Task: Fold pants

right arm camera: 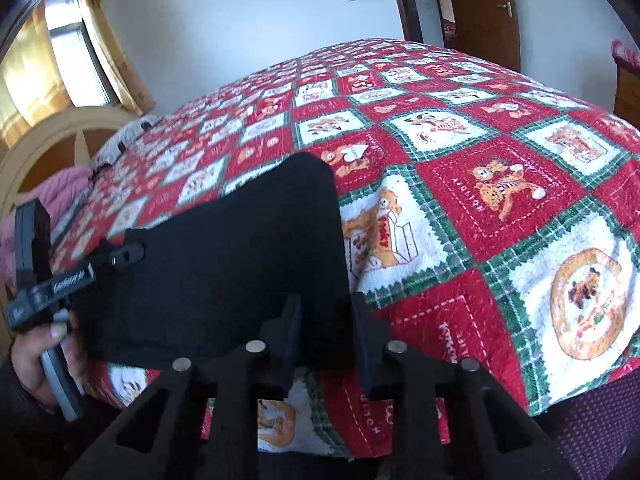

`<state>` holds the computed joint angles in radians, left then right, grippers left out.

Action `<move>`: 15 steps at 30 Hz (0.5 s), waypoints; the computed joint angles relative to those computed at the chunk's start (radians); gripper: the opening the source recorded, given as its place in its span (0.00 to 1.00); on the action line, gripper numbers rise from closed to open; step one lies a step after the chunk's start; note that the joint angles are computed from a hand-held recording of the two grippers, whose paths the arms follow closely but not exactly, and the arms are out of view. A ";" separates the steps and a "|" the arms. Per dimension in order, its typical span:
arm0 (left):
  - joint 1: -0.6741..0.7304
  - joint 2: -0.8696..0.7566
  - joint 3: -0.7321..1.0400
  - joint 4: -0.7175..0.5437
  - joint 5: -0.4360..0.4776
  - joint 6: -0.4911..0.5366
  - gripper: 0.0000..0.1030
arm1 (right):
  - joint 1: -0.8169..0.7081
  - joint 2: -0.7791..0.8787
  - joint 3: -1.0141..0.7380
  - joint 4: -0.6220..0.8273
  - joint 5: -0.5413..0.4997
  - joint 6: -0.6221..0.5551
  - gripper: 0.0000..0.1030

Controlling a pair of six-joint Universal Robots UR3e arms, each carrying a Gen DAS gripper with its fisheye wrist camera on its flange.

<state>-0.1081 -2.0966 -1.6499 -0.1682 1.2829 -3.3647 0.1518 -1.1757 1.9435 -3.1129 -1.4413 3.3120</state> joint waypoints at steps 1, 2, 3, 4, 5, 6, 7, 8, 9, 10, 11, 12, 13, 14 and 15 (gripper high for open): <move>0.003 0.014 -0.022 0.004 0.003 -0.007 0.17 | -0.001 -0.013 0.010 0.005 0.004 -0.007 0.16; -0.001 0.032 -0.046 0.009 0.022 -0.012 0.17 | 0.000 -0.025 0.024 0.008 0.005 -0.014 0.15; -0.013 0.031 -0.053 0.021 0.046 -0.017 0.17 | 0.011 -0.029 0.027 0.021 -0.015 -0.024 0.15; -0.028 0.023 -0.056 0.042 0.070 -0.020 0.17 | 0.023 -0.019 0.020 0.031 -0.040 -0.032 0.15; -0.039 0.021 -0.069 0.071 0.093 -0.024 0.17 | 0.031 -0.002 0.003 0.048 -0.056 -0.034 0.15; -0.043 0.012 -0.070 0.089 0.102 -0.029 0.17 | 0.038 0.014 -0.014 0.061 -0.068 -0.034 0.16; -0.039 0.010 -0.073 0.099 0.096 -0.037 0.19 | 0.039 0.018 -0.017 0.058 -0.073 -0.039 0.16; -0.026 0.018 -0.089 0.110 0.075 -0.053 0.21 | 0.041 0.018 -0.013 0.047 -0.076 -0.045 0.16; -0.006 0.032 -0.109 0.114 0.042 -0.070 0.21 | 0.042 0.012 0.009 0.006 -0.077 -0.051 0.17; 0.012 0.049 -0.129 0.117 0.019 -0.079 0.21 | 0.041 0.006 0.027 -0.029 -0.080 -0.047 0.19; 0.033 0.095 -0.179 0.129 0.010 -0.077 0.22 | 0.033 -0.004 0.055 -0.082 -0.071 -0.033 0.21; 0.039 0.114 -0.199 0.138 0.022 -0.073 0.24 | 0.024 -0.014 0.085 -0.141 -0.062 -0.020 0.21; 0.058 0.160 -0.251 0.159 0.030 -0.056 0.31 | 0.024 -0.019 0.100 -0.176 -0.071 -0.014 0.22; 0.095 0.226 -0.332 0.199 0.033 -0.030 0.41 | 0.027 -0.025 0.115 -0.219 -0.089 -0.010 0.23; 0.127 0.275 -0.392 0.228 0.043 -0.013 0.47 | 0.028 -0.031 0.135 -0.270 -0.105 -0.006 0.28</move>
